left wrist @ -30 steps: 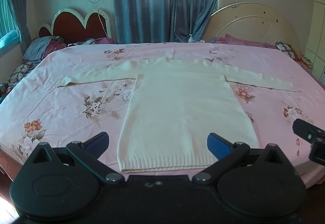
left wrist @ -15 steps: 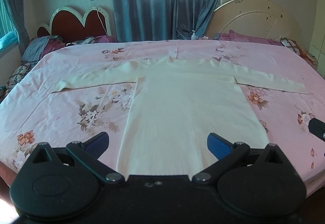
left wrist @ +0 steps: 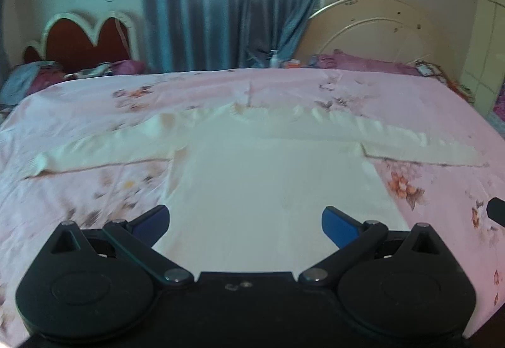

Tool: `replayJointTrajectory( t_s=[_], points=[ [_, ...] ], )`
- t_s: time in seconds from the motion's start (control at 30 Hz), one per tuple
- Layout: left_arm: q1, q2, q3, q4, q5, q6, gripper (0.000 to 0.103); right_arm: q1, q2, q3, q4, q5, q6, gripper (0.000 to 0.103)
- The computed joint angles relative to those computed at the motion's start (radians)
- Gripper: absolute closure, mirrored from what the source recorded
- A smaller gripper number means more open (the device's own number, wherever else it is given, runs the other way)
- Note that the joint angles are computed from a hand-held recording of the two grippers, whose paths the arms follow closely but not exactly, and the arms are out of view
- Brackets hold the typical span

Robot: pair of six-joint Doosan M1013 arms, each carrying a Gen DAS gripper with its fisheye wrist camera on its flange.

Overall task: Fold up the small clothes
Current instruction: 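Grasp the sleeve cuff with the right gripper and lift it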

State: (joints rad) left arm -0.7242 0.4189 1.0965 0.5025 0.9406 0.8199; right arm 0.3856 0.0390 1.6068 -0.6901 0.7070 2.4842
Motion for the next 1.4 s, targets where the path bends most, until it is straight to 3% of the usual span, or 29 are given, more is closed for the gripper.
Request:
replayJointTrajectory(
  t_s=[0.17, 0.2, 0.23, 0.27, 0.6, 1.1, 1.33, 1.4],
  points=[
    [0.047, 0.062, -0.073, -0.029, -0.004, 0.087, 0.004, -0.022, 0.062, -0.051, -0.041, 0.015, 0.036, 0.001],
    [0.058, 0.076, -0.090, -0.043, -0.004, 0.101, 0.004, -0.028, 0.075, -0.062, -0.039, 0.016, 0.036, 0.026],
    [0.065, 0.089, -0.105, -0.053, -0.002, 0.111, 0.004, -0.036, 0.091, -0.081, -0.017, 0.037, 0.025, 0.058],
    [0.073, 0.101, -0.119, -0.062, 0.005, 0.126, 0.004, -0.045, 0.106, -0.097, 0.000, 0.053, 0.031, 0.062],
    [0.102, 0.227, -0.285, -0.149, 0.039, 0.248, 0.012, -0.162, 0.185, -0.157, 0.105, 0.078, 0.047, 0.061],
    [0.079, 0.468, -0.669, -0.139, 0.256, 0.311, 0.016, -0.398, 0.287, -0.196, 0.301, 0.122, 0.029, 0.061],
    [0.080, 0.591, -0.896, -0.146, 0.388, 0.351, 0.018, -0.446, 0.310, -0.211, 0.327, 0.082, 0.050, 0.061],
    [0.082, 0.603, -0.919, -0.155, 0.393, 0.362, 0.020, -0.450, 0.313, -0.210, 0.325, 0.066, 0.059, 0.061]
  ],
)
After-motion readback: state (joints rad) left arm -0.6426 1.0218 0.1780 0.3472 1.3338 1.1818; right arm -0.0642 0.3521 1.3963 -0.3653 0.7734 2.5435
